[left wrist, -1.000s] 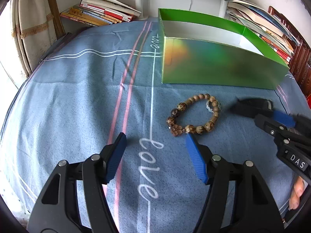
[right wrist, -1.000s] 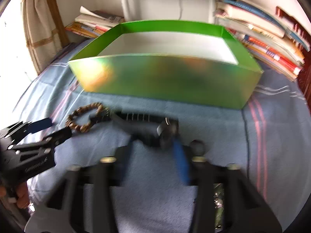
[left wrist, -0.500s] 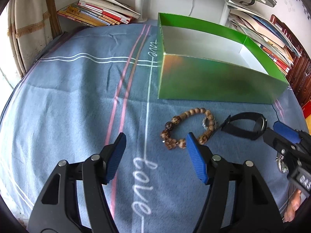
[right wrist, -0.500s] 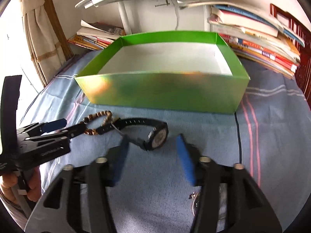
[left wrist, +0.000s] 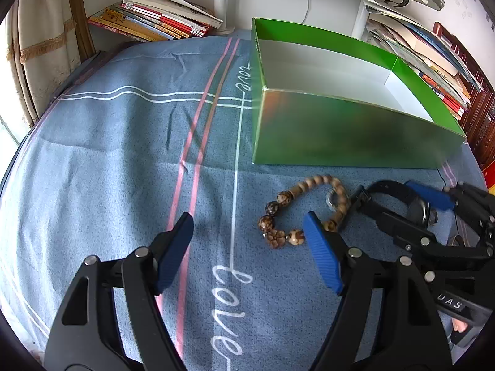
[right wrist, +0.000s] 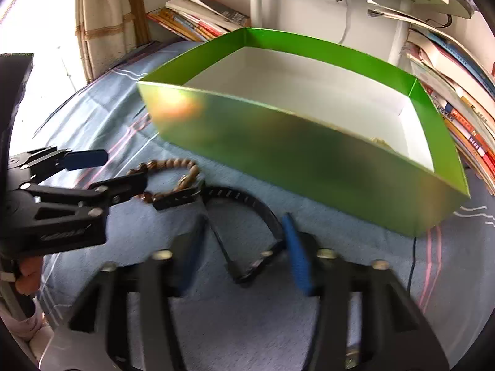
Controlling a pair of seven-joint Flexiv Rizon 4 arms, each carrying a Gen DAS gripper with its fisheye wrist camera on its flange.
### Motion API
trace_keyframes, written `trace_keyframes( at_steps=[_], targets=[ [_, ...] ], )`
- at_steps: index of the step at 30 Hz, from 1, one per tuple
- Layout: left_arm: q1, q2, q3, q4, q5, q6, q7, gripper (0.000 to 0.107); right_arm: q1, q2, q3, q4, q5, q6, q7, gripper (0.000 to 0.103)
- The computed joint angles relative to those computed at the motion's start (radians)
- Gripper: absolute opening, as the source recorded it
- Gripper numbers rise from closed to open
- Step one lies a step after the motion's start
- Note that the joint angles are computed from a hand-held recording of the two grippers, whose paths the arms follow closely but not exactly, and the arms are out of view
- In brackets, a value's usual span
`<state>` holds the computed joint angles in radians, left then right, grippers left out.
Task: Organize jewelry
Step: 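Carry the black watch toward the green box while the left tool moves to the wooden bead bracelet, then grasp the wooden bead bracelet with the left tool while the right tool holds the black watch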
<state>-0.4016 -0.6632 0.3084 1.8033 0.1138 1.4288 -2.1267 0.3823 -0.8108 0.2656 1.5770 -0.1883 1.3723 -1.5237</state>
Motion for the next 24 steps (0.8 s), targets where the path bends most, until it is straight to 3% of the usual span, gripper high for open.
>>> trace_keyframes(
  at_steps=[7, 11, 15, 16, 18, 22, 24],
  targets=[
    [-0.001, 0.003, 0.0, 0.009, 0.0, 0.009, -0.002, 0.074, 0.0, 0.035, 0.008, 0.054, 0.019, 0.008, 0.013, 0.032],
    [-0.005, 0.016, 0.002, 0.025, 0.005, 0.025, -0.005, 0.073, 0.046, 0.066, -0.061, 0.109, 0.013, 0.049, 0.091, 0.032],
    [-0.004, 0.014, 0.002, 0.02, -0.002, 0.036, 0.007, 0.073, 0.03, 0.076, -0.059, 0.141, 0.006, 0.08, 0.131, 0.032],
    [0.002, 0.01, -0.005, 0.013, -0.008, 0.028, 0.016, 0.07, 0.029, 0.078, -0.061, 0.147, 0.002, 0.087, 0.14, 0.032],
    [0.023, 0.004, -0.033, 0.004, -0.019, 0.01, 0.043, 0.042, 0.027, 0.077, -0.062, 0.153, -0.006, 0.095, 0.153, 0.032],
    [-0.042, -0.019, 0.035, -0.032, 0.014, -0.025, 0.018, 0.037, 0.017, 0.076, -0.055, 0.158, -0.014, 0.105, 0.174, 0.032],
    [-0.025, -0.012, 0.011, -0.024, 0.023, -0.015, 0.028, 0.011, 0.031, 0.079, -0.073, 0.163, -0.023, 0.11, 0.193, 0.032]
  ],
)
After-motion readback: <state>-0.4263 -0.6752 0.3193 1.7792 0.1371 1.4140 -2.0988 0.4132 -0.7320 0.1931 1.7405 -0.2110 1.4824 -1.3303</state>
